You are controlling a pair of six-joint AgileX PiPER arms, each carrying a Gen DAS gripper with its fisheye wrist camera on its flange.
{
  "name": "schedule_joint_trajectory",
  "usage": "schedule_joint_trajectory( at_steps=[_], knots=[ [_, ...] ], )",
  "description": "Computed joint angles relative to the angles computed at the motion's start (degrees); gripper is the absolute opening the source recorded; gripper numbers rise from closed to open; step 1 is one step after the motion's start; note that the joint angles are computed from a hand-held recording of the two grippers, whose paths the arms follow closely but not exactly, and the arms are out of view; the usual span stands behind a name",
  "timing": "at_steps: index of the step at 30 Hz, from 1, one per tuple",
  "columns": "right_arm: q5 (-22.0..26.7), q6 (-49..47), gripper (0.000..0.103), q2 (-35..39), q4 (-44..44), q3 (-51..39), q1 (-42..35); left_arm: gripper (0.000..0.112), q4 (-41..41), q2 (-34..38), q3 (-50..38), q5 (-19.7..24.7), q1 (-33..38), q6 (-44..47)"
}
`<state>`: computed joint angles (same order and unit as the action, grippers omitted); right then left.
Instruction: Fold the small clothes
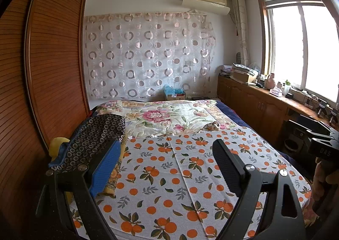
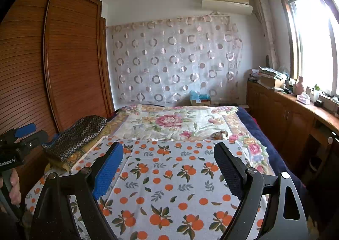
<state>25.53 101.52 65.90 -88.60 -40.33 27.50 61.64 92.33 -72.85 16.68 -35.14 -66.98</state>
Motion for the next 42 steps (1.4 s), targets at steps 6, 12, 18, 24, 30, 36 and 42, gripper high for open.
schedule_joint_trajectory(
  at_steps=[6,12,18,24,30,36,42],
  knots=[
    [-1.11,0.41,0.089,-0.28,-0.74,0.42,-1.13,0.089,-0.02,-0.24,0.25,-0.28,0.14,-0.07],
    [-2.62,0.64,0.089,-0.55,-1.68,0.87,-2.57,0.089,1.28,-0.20,0.27,-0.31,-0.01,-1.53],
    [-3.20,0.32,0.089,-0.65,-1.58,0.88,-3.11,0.089,1.06,-0.36,0.52,-0.38,0.09,-1.26],
    [-4.44,0.16,0.089,-1.11,-2.06,1.30,-4.15,0.089,1.70,-0.32,0.63,-0.47,0.12,-2.01],
    [-4.65,-0.05,0.089,-1.15,-1.96,1.28,-4.39,0.089,2.03,-0.39,0.89,-0.73,0.22,-2.36],
    [-4.73,-0.13,0.089,-1.19,-1.96,1.33,-4.48,0.089,2.75,-0.43,1.09,-0.84,0.26,-3.11],
    [-5.56,-0.26,0.089,-1.42,-2.24,1.47,-5.28,0.089,3.09,-0.42,1.18,-0.89,0.31,-3.38]
  ],
)
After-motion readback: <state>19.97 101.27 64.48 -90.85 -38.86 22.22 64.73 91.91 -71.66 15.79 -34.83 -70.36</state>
